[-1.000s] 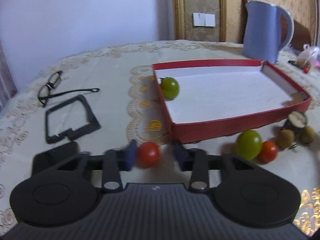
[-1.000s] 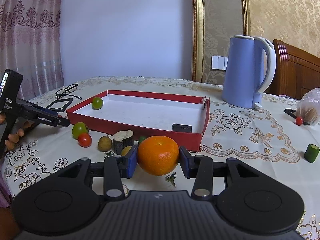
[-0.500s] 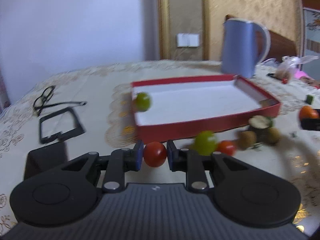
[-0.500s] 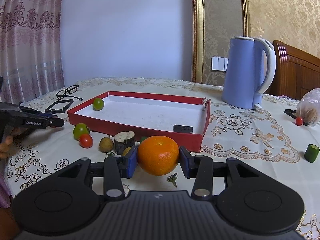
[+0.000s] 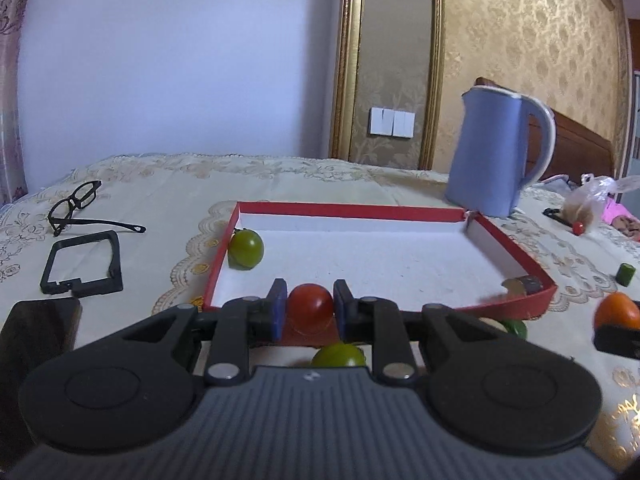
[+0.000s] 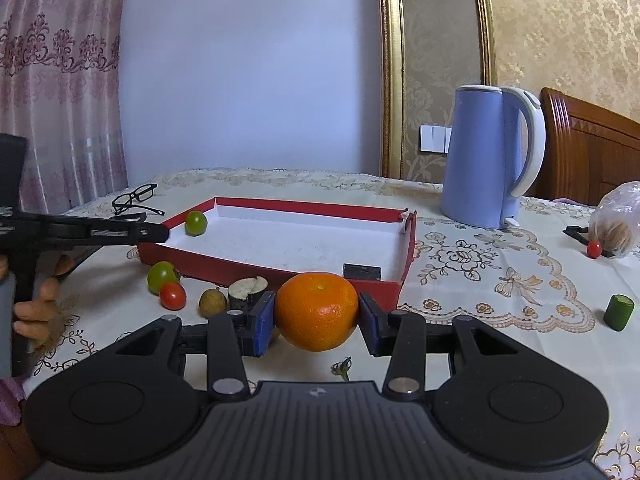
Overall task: Organize fruits
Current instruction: 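Drop the red cherry tomato into the tray with the left gripper while the right holds the mandarin, then lower the mandarin into the tray and open the right gripper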
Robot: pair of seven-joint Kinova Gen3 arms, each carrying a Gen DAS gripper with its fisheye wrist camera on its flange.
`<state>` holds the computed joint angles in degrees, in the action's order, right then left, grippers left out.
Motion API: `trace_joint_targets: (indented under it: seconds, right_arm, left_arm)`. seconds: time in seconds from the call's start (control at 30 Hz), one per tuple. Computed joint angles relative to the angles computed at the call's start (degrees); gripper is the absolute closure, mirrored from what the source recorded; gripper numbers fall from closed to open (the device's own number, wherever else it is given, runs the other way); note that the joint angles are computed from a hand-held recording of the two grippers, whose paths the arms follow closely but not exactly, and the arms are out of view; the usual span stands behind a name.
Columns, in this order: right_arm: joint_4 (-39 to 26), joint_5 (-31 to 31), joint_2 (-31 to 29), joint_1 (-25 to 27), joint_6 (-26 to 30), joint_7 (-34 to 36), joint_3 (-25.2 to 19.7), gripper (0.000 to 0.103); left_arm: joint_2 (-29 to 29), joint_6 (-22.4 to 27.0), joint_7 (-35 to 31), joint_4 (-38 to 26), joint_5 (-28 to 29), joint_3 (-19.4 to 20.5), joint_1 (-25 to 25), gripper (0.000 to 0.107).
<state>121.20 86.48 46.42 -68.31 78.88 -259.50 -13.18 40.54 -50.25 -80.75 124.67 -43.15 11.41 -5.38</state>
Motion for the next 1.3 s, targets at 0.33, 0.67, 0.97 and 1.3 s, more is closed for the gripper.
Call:
trace_joint_targets:
  seconds: [0.33,0.67,0.97,1.3]
  right_arm:
    - [0.00,0.37,0.13,-0.68,0.96,-0.08,-0.06,0.060]
    - [1.32,-1.14,-0.15,-1.01,1.66,-2.06,-0.47,0.060]
    - [1.52,-1.26,0.14,-1.08,2.17,-3.26,-0.51,0.060]
    - [0.17,4.10,-0.16,2.72,-0.97,-0.79,0.08,0.060]
  left_arm:
    - [-1.75,17.89,14.55,-12.32,-7.31,1.84,6.15,0.085]
    - [0.74,27.72,15.07,-22.63,1.14,-2.57,17.65,0.046]
    - [-2.95,6.75,-3.92,-4.07,22.09,-3.81,13.81,0.010]
    - [1.61,-0.71,7.74,-0.66,14.67,0.65,-0.11,0.004]
